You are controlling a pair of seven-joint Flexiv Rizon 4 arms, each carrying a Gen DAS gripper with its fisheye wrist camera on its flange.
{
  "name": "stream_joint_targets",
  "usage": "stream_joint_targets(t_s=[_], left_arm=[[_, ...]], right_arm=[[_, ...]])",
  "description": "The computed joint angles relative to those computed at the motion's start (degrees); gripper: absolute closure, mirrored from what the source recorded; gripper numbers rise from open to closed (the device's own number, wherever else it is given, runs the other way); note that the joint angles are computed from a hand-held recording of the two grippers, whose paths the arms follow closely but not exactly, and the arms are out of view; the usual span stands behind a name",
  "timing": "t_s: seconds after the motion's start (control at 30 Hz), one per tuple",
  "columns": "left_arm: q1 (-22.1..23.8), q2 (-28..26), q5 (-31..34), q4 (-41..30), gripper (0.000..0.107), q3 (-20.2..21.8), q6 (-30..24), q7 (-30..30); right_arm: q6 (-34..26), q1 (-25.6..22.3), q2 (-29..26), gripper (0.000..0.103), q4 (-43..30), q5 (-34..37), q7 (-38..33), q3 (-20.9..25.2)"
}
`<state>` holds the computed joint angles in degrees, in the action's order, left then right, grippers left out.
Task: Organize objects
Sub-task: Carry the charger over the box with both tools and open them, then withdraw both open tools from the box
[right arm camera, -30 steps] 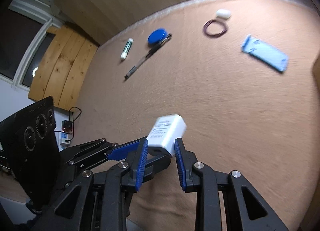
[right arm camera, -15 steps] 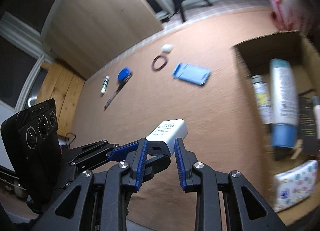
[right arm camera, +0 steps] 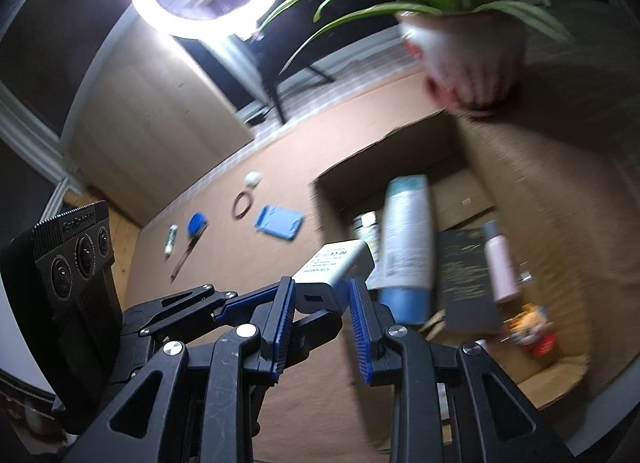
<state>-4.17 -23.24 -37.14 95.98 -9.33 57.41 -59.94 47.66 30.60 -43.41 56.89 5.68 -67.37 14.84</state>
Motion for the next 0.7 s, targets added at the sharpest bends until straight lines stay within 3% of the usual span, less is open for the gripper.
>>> stream_joint_targets(t_s=[0.23, 0.3, 0.37, 0.7], left_arm=[[-2.4, -6.4, 4.6, -7.8, 0.071, -0.6, 2.6, -2.2], [-4.3, -8.8, 9.3, -11.4, 0.062, 2.0, 2.5, -7.2], [-4.3, -10.0, 10.9, -12.7, 0.061, 2.1, 2.5, -9.3], [-0.8, -7.0, 10.3, -7.4, 0.061, 0.2, 3.0, -9.2]], right_arm=[[2.7, 1.2, -0.7, 0.077, 0.4, -6.5, 1.6, -4.7], [2.3, 1.6, -1.1, 0.067, -0.1, -8.7, 3.3, -5.9], [2.8, 1.8, -1.2, 0.064, 0.2, -10.3, 4.4, -6.6], [2.9, 0.2, -1.0, 0.063, 1.0, -9.3, 5.2, -4.0]])
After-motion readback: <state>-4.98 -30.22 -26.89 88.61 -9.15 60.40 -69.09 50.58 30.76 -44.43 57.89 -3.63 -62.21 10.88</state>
